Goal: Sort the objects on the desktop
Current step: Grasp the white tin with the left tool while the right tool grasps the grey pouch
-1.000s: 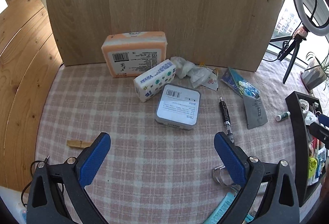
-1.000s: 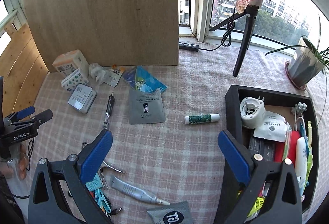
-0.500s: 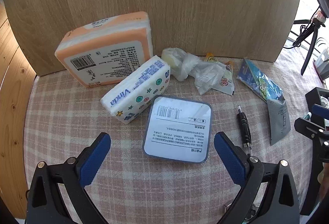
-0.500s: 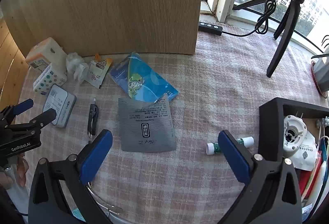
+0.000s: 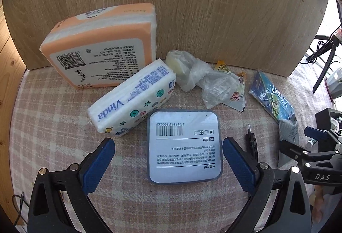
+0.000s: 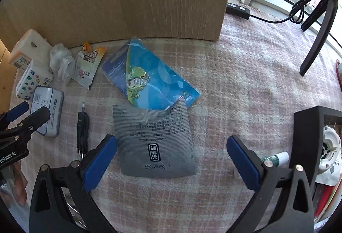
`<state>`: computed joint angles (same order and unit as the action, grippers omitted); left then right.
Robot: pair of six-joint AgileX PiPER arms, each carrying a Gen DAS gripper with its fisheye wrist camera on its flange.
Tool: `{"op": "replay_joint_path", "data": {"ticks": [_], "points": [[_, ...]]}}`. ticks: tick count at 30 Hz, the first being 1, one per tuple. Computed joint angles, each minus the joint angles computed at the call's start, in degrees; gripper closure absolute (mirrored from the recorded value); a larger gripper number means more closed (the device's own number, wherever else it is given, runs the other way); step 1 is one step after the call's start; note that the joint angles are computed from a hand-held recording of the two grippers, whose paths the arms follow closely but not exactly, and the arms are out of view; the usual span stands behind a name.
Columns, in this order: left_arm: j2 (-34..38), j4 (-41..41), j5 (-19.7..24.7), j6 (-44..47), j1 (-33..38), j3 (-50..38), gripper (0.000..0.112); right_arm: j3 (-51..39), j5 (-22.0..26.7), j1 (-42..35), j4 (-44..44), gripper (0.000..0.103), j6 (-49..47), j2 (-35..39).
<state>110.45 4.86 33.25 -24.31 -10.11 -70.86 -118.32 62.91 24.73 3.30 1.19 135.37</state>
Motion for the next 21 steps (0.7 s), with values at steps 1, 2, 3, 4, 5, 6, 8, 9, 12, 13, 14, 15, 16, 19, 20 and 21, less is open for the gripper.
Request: {"op": "replay_joint_path", "data": {"ticks": [1, 2, 3, 4, 5, 6, 8, 9, 12, 13, 14, 15, 16, 19, 20, 21], "points": [[0.3, -0.5, 0.3, 0.3, -0.6, -0.5, 0.011, 0.4, -0.2, 0.2, 0.0, 0.000, -0.3, -0.2], [-0.1, -0.1, 0.4, 0.2, -1.0, -0.1, 0.011, 0.9, -0.4, 0.5, -0.1, 0.000, -0.4, -0.4], [-0.2, 1.2, 0.5, -1.1, -1.6, -0.2, 0.011, 1.2, -0.6, 0.7, -0.5, 0.000, -0.5, -0.5], [-0.1, 2.9, 1.1, -2.4, -2.2, -0.4, 0.011, 1.4, -0.5, 0.9, -0.9, 0.000, -0.4, -0.5], [0.7, 4.6, 2.9, -3.9, -2.8, -1.4, 0.011, 1.2, -0.1, 1.2, -1.3, 0.000, -0.3, -0.2], [1.3, 5.4, 4.0, -4.8, -3.1, -2.0, 0.012, 1.2, 0.1, 1.4, -1.9, 0.000, 0.1, 0.1], [1.6, 4.8, 4.0, -4.7, -3.2, -1.9, 0.014, 4.2, -2.1, 1.9, -3.8, 0.000, 1.0, -1.2], [1.9, 4.5, 4.2, -4.7, -3.3, -1.9, 0.018, 5.8, -3.3, 2.0, -3.9, 0.000, 0.9, -2.0], [2.3, 2.4, 3.5, -3.8, -3.4, -1.0, 0.029, 8.5, -4.6, 2.1, -3.9, 0.000, 1.0, -3.4], [1.9, 4.1, 3.0, -5.6, -4.1, -0.4, 0.032, 9.3, -4.7, 2.0, -3.8, 0.000, 0.9, -3.9], [2.1, 5.6, 2.8, -7.3, -4.8, -0.5, 0.039, 10.3, -5.1, 1.9, -3.7, 0.000, 0.6, -4.4], [1.7, 6.7, 2.3, -8.6, -5.3, 0.1, 0.045, 11.7, -5.9, 1.9, -3.8, 0.001, 0.5, -5.2], [1.6, 6.8, 2.4, -9.0, -5.4, 0.2, 0.045, 13.4, -7.0, 1.9, -3.8, 0.004, 0.4, -6.2], [0.3, 6.6, 0.8, -9.6, -5.1, 2.4, 0.045, 17.7, -9.2, 1.7, -3.7, 0.016, 0.3, -9.0], [-0.1, 6.9, 0.6, -10.2, -5.1, 3.1, 0.045, 19.1, -9.8, 1.7, -3.6, 0.019, -0.1, -9.9], [-1.0, 6.9, -0.2, -10.0, -4.6, 4.8, 0.045, 20.4, -10.3, 1.7, -3.7, 0.024, -0.4, -10.8]]}}
